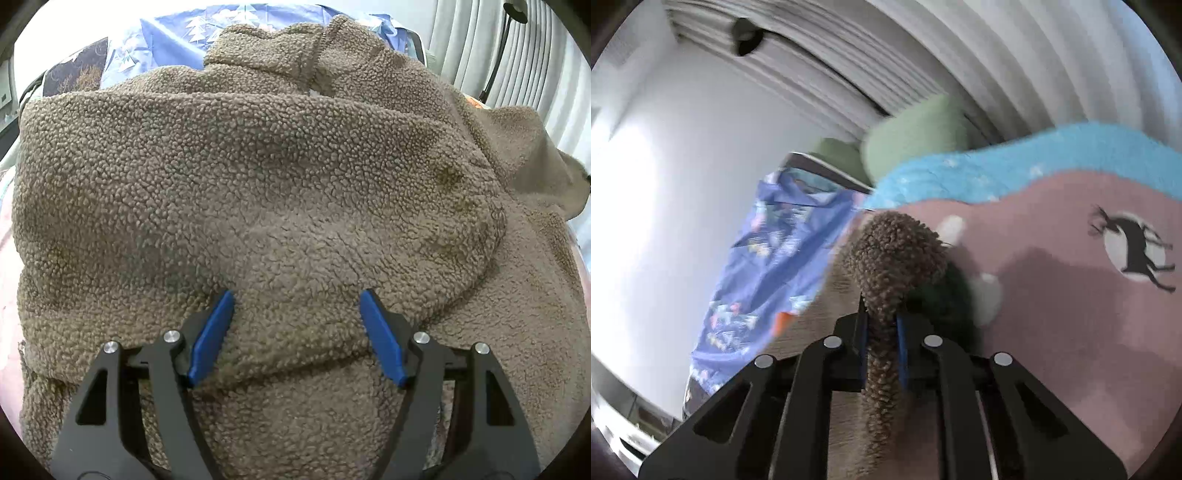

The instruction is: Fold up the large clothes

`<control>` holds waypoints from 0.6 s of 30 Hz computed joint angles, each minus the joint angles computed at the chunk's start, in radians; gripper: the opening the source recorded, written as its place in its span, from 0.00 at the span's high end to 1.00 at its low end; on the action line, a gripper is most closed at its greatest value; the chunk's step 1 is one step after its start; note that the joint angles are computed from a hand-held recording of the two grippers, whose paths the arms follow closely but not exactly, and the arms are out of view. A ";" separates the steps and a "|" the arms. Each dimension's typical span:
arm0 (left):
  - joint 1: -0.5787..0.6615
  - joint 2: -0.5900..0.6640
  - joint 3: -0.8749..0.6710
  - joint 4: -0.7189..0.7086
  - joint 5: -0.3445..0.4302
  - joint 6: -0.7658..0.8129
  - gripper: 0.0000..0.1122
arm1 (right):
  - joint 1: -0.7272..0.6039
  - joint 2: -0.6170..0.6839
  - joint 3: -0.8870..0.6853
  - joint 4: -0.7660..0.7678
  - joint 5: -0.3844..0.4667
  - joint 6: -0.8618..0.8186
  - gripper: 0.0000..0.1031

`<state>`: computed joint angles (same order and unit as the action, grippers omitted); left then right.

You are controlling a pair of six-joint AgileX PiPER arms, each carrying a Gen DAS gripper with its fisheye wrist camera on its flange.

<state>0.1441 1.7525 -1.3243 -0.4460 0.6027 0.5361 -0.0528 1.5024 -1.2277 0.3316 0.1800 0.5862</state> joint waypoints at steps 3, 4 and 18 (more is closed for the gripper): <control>0.014 -0.006 0.005 -0.020 0.007 0.024 0.35 | 0.133 -0.046 -0.090 -0.300 0.026 0.205 0.90; 0.019 -0.008 0.007 -0.030 0.009 0.033 0.35 | 0.190 -0.048 -0.130 -0.400 0.038 0.266 0.90; 0.379 0.005 -0.019 -0.613 0.420 0.400 0.21 | 0.904 0.758 -1.208 -0.340 0.575 -0.204 0.92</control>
